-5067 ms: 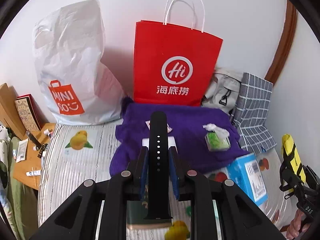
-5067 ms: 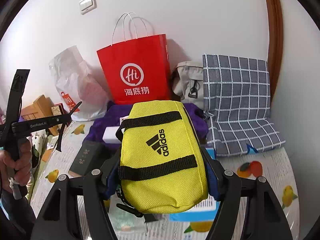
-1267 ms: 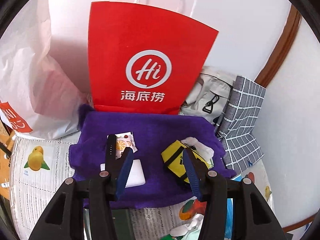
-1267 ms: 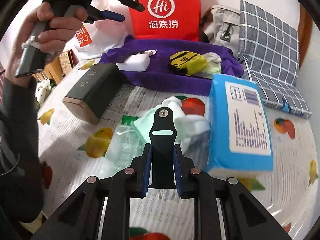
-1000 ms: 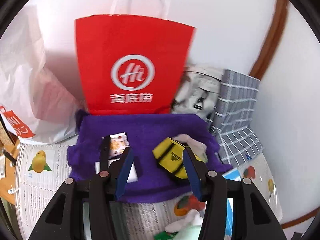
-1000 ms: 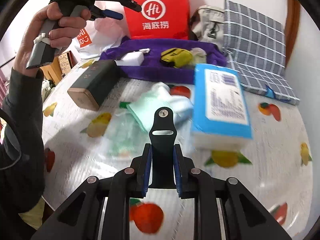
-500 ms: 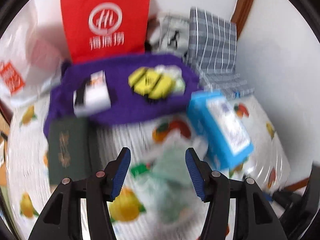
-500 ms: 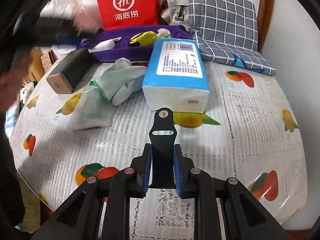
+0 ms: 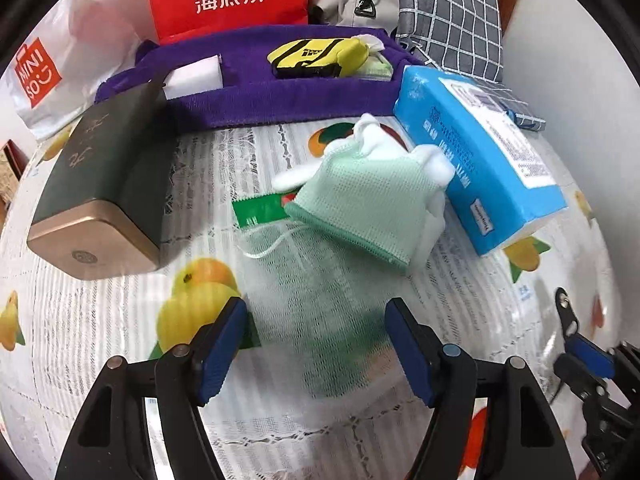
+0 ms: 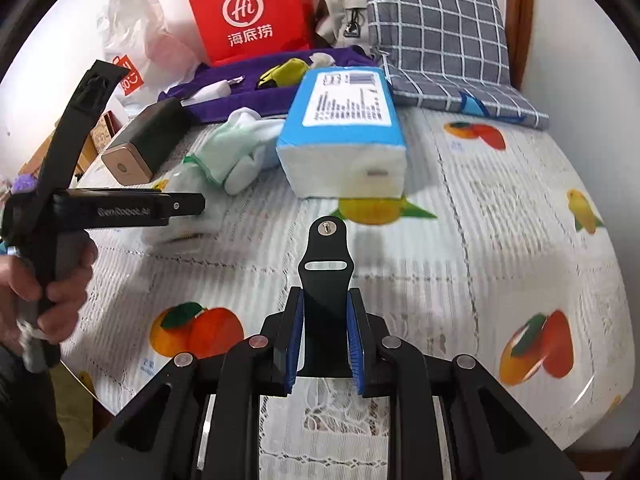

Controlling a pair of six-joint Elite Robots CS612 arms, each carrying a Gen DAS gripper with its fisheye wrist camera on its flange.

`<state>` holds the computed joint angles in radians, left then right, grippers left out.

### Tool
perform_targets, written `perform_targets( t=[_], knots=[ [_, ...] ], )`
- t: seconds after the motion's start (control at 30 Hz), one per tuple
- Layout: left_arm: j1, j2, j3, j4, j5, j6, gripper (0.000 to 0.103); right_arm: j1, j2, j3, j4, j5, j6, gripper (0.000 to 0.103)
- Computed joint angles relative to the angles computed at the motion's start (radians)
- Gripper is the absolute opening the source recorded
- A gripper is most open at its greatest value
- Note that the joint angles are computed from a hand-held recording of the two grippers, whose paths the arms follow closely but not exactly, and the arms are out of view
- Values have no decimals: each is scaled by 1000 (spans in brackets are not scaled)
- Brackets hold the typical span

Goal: Organize soft objects
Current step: 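Grasp the white mesh bag with the left tool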

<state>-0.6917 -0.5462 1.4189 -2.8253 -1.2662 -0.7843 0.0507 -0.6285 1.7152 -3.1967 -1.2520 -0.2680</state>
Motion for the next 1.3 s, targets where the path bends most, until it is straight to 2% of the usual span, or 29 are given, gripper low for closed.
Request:
perform_targets(
  t=[0.03, 0.07, 0.27, 0.37, 0.57, 0.67, 0.7, 0.73, 0.77, 0.87, 1.0, 1.13, 1.2, 1.3],
  knots=[
    [-6, 0, 7, -16, 27, -6, 43, -1, 0, 3, -4, 2, 4, 21],
    [-10, -1, 11, -23, 39, 9, 36, -2, -1, 7, -7, 7, 6, 21],
    [-20, -43, 73, -84, 33, 39, 12, -5, -8, 26, -34, 30, 15, 21],
    [-19, -68, 112, -104, 15, 29, 10, -7, -10, 34, -43, 51, 16, 21],
    [-24, -120, 208, -112, 53, -24, 10, -7, -12, 50, -50, 68, 14, 21],
    [-13, -137, 259, -156, 25, -86, 10, -6, -13, 55, -50, 72, 15, 21],
    [-4, -138, 273, -179, -8, -104, 10, -5, -14, 57, -49, 73, 13, 21],
    [6, -137, 280, -186, -60, -103, 10, -4, -14, 58, -49, 74, 11, 21],
    [7, -135, 280, -177, -75, -102, 10, -2, -15, 60, -48, 73, 9, 21],
    [-4, -123, 277, -202, -65, -69, 10, 5, -19, 69, -51, 69, -4, 21],
    [-5, -88, 238, -276, -139, -6, 6, 8, -25, 79, -61, 65, -8, 21],
    [-23, -89, 226, -294, -93, 31, 6, 2, -27, 86, -70, 60, -2, 21],
    [-24, -101, 242, -321, -93, 41, 6, -1, -27, 88, -73, 55, 4, 21],
    [-28, -122, 260, -250, -24, 22, 6, -4, -22, 84, -75, 51, 15, 21]
  ],
)
